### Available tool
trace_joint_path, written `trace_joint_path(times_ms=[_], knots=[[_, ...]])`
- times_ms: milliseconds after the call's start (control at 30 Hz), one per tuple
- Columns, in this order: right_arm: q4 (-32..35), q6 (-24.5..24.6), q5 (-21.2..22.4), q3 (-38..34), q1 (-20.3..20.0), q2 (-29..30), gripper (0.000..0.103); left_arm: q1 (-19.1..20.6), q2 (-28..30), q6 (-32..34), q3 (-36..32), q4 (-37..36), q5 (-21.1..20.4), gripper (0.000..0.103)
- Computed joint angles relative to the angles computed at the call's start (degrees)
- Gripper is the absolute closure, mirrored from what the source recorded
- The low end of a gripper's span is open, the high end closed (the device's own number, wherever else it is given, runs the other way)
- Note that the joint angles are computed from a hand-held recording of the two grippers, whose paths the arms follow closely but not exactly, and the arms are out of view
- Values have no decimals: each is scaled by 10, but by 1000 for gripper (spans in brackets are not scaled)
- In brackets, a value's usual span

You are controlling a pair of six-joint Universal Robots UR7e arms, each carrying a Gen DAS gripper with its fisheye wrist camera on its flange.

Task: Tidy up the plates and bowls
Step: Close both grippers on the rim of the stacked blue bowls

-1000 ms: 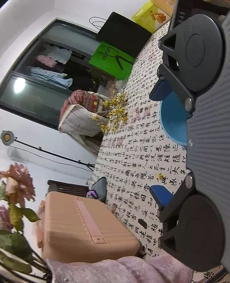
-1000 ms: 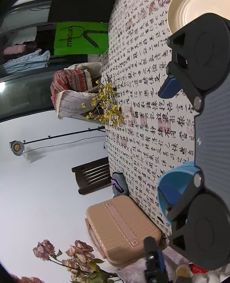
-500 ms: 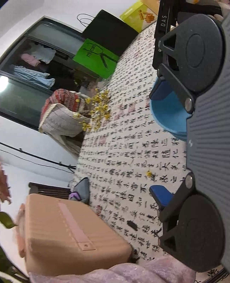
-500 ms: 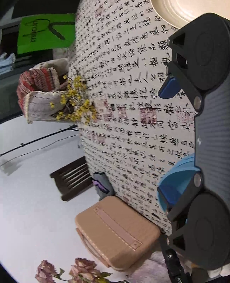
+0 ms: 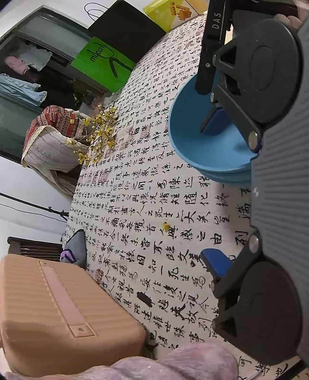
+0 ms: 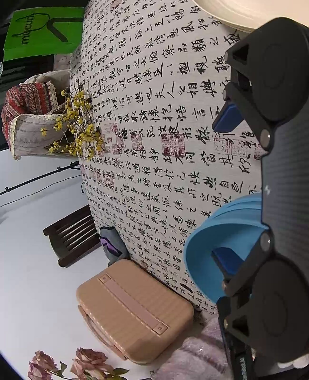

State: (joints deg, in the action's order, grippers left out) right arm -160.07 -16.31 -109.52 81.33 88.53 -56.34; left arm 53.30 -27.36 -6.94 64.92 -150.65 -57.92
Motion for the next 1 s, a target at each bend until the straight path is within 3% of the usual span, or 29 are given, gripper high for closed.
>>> trace_joint_path(times_ms=[267,567,733,1000], knots=[[18,3,-6,-4,2,4,8,-3,2,-29,-1,16,16,0],[70,29,-24,-12,2,6,23,-2,8,-51,-4,49,13,1],[88,50,-33,-8,0,3,30,-1,12,-61,-5,63,1,7],[126,85,-46,-21,7,8,44,0,16,-77,-9,81,-20,29]])
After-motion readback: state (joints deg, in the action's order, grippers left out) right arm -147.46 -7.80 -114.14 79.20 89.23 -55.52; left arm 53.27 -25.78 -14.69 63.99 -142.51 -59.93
